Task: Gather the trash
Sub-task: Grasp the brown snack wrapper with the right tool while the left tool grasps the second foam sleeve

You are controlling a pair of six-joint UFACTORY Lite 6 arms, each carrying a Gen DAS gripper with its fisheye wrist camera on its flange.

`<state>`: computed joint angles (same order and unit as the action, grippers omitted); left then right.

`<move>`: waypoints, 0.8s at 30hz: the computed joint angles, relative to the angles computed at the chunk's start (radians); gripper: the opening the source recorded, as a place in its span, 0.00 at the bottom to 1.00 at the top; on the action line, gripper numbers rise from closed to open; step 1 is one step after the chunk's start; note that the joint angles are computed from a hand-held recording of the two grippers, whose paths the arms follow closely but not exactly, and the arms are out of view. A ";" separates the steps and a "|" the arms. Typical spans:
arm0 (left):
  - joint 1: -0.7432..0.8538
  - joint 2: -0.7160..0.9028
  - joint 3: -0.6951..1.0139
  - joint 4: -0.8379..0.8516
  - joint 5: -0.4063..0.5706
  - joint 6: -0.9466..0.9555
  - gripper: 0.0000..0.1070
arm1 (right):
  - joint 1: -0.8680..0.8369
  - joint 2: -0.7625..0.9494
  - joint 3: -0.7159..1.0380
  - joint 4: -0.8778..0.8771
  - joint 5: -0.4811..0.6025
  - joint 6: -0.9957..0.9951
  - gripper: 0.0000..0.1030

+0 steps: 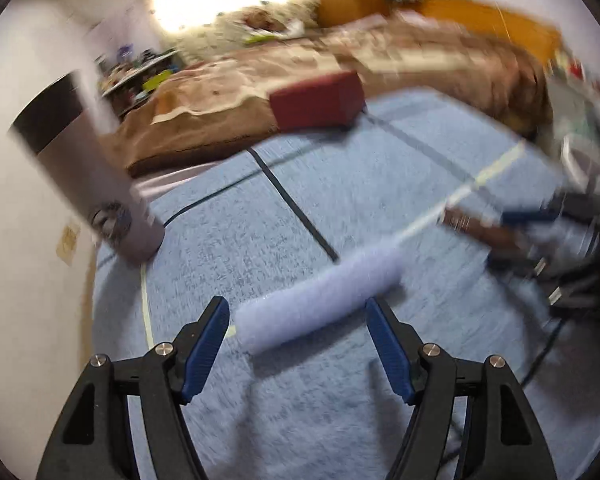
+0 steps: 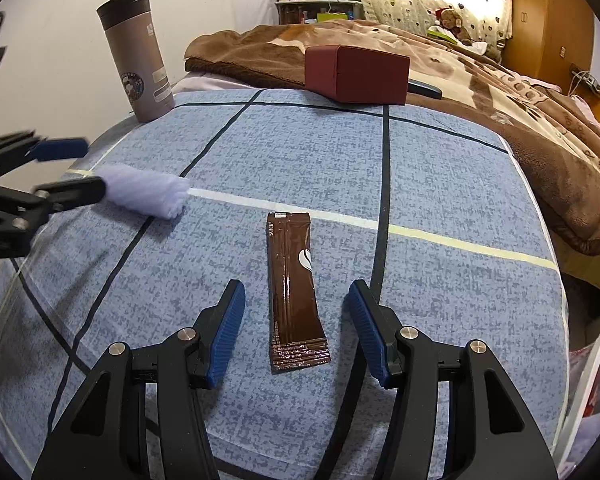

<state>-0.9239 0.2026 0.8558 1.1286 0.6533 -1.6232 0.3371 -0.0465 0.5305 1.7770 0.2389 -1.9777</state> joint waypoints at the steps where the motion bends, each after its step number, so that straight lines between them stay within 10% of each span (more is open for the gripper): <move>1: 0.008 0.033 0.023 -0.015 -0.002 0.061 0.68 | -0.001 -0.001 -0.002 -0.001 0.002 -0.001 0.54; 13: 0.123 0.129 0.070 0.064 -0.180 0.038 0.67 | 0.002 0.009 0.010 -0.013 -0.001 0.009 0.54; 17: 0.132 0.125 0.065 0.060 -0.231 -0.006 0.48 | 0.002 0.007 0.007 0.007 -0.004 -0.007 0.53; 24: 0.073 0.150 0.099 -0.008 -0.178 -0.064 0.33 | -0.011 0.012 0.004 0.075 -0.001 -0.052 0.22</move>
